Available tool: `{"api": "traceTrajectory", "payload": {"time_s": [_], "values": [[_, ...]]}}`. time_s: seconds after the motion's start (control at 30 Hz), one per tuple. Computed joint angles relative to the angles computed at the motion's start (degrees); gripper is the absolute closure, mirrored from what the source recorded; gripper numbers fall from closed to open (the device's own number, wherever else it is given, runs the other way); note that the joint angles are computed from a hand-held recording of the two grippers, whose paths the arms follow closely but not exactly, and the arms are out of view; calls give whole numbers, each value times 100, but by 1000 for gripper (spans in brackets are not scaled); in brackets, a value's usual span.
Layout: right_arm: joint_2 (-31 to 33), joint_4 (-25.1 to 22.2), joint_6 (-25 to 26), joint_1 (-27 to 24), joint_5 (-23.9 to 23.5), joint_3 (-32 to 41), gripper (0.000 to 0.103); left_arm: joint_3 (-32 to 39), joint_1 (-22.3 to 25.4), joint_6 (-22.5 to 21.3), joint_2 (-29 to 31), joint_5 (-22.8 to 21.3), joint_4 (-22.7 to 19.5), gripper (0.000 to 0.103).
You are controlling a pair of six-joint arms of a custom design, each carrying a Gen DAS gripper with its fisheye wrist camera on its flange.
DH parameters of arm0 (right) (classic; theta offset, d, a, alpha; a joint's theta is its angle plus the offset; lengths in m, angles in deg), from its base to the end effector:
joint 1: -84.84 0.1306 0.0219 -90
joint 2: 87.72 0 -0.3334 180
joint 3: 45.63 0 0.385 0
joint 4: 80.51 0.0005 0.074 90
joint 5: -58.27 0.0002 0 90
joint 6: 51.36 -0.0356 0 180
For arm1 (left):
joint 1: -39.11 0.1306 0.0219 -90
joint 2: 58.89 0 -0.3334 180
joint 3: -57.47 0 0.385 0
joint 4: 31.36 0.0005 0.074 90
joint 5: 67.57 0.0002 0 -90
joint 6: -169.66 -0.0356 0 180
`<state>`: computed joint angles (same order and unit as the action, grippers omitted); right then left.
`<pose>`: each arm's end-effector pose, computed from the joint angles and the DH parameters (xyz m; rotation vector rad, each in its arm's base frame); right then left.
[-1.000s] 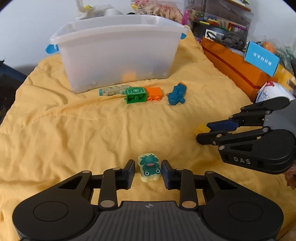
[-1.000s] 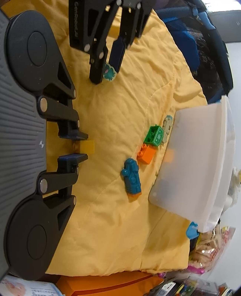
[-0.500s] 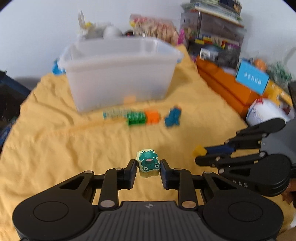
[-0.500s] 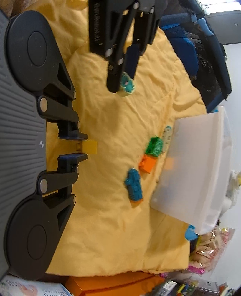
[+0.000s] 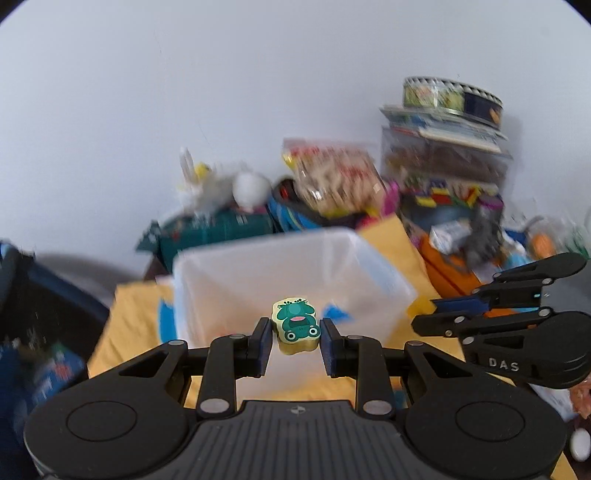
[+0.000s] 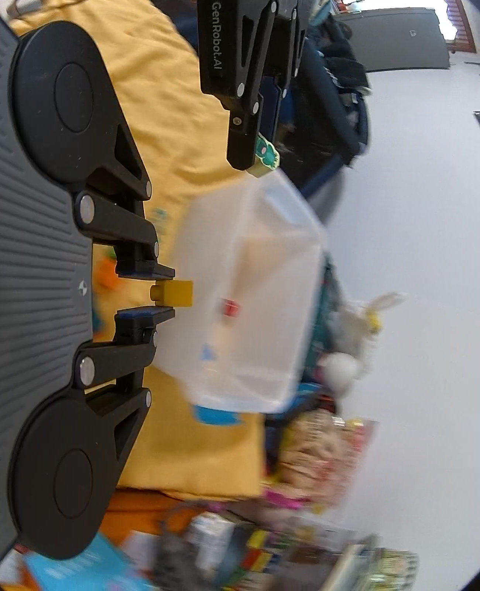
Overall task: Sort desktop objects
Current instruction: 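Lift the frog block and yellow brick and carry them over the bin, then open both grippers to drop the pieces into the bin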
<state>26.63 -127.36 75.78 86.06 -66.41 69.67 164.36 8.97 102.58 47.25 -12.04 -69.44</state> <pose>0.6155 0.0329 0.3664 -0.9907 1.9968 0.3806 0.5128 -0.2750 0.3931 -0.1871 2.0881 0.1170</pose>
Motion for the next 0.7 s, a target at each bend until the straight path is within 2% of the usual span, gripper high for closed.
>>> {"api": "traceTrajectory", "payload": {"time_s": [0.07, 0.17, 0.27, 0.37, 0.43, 0.47, 0.5, 0.53, 0.6, 0.7], "values": [[178, 71, -188, 106, 23, 374, 86, 334, 166, -325, 172, -3, 3, 72], [553, -24, -494, 227, 74, 1072, 86, 802, 405, -464, 443, 100, -89, 72], [974, -137, -683, 359, 258, 1732, 86, 1273, 588, -478, 803, 221, -280, 72], [1415, -474, -821, 443, 443, 2338, 86, 1628, 717, -439, 1156, 320, -565, 72], [1640, -626, -896, 477, 578, 2582, 85, 1780, 810, -299, 1342, 558, -785, 71], [1735, -669, -933, 494, 669, 2658, 81, 1759, 845, -209, 1369, 648, -808, 68], [1794, -731, -934, 493, 740, 2730, 70, 1789, 858, -104, 1406, 659, -895, 67], [1849, -790, -942, 494, 815, 2772, 66, 1705, 854, -30, 1366, 655, -862, 65], [1841, -789, -953, 450, 788, 2705, 66, 1306, 823, 16, 1128, 659, -559, 57], [1574, -549, -871, 345, 671, 2244, 66, 731, 710, 47, 754, 502, -173, 55]]}}
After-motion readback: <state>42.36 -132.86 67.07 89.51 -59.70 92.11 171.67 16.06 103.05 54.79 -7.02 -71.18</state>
